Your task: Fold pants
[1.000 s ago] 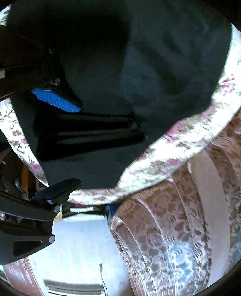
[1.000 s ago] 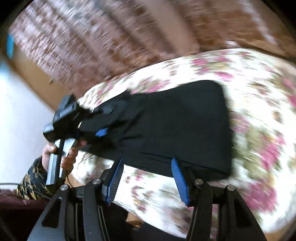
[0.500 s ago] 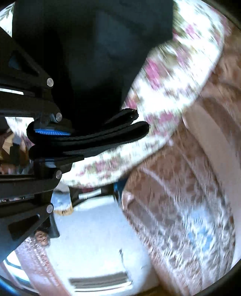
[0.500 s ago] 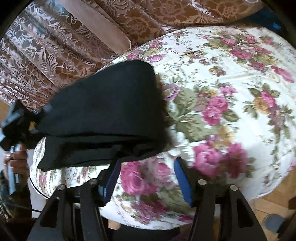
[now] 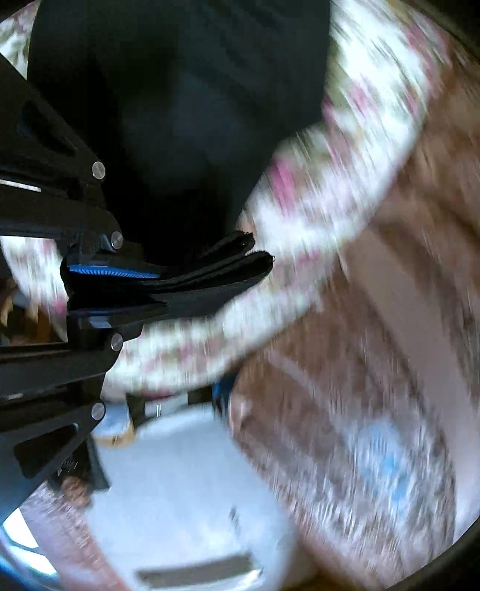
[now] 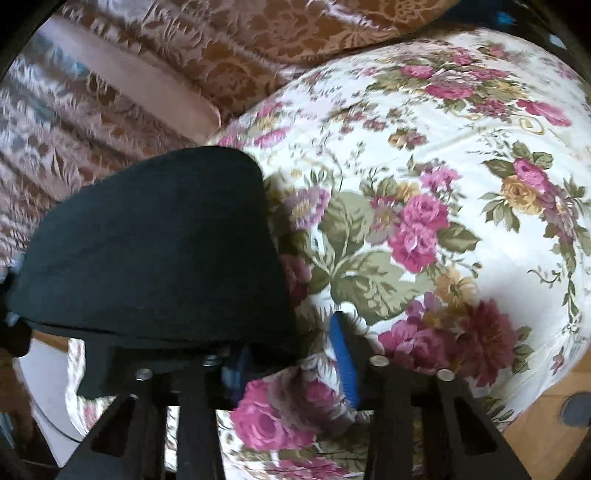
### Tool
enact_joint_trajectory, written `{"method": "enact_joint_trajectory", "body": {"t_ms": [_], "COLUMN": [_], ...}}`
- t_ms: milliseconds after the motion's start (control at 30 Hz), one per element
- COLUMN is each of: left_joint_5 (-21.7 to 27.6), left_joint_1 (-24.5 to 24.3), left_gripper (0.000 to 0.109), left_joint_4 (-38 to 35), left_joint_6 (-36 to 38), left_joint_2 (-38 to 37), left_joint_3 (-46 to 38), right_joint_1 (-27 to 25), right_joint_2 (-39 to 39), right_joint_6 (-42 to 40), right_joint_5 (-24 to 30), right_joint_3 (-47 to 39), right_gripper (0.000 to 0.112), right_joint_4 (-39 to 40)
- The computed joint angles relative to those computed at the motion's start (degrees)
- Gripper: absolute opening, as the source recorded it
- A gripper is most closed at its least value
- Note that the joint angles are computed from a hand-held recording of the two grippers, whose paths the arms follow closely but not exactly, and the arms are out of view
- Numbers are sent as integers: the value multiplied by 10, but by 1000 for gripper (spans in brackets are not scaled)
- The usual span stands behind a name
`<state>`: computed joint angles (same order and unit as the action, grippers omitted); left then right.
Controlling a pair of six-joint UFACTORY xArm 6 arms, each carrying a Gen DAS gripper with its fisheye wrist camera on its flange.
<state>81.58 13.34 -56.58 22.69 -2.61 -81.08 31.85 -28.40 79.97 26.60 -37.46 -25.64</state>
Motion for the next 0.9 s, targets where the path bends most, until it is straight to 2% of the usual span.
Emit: {"method": "enact_joint_trajectory", "body": {"t_ms": [100,200,300,400,467,500,567,700,800,900], "left_joint_5": [-23,-53,-71,-102,-121,-127,-139,-148,-167,-198], "left_joint_1": [1,-4,-10,-25,-34,-35,-37,-35,-42,-57], "left_gripper": [12,12,12,12,12,12,12,12,12,12], "left_joint_4": [49,63,68,92,96,98,100,105,115,137], "left_joint_6": [-9,18,48,60,68,72,81,90,93,99], "left_joint_2": [7,-8,-33,-54,-62,-65,-72,-82,-95,-109], "left_joint_3": [39,75,94,112,120,122,131,142,158,175], "right_joint_1": [8,7,10,13,11,10,2,-14,-17,-21], "right_joint_2": [19,25,14,-26,-55,-65,-62,38,139,223], "right_joint_6": [-17,-62,-162,-278,-291,-288,-287,-313,-301,-350], "right_joint_5": [21,26,51,101,117,115,85,-4,-5,-6], "right_joint_3": [-20,-28,-32,-29,-28,-32,-49,-122,-212,-285], "right_gripper": [35,40,48,51,52,57,61,61,61,61], "right_joint_4": [-9,22,88,173,176,165,146,163,128,189]}}
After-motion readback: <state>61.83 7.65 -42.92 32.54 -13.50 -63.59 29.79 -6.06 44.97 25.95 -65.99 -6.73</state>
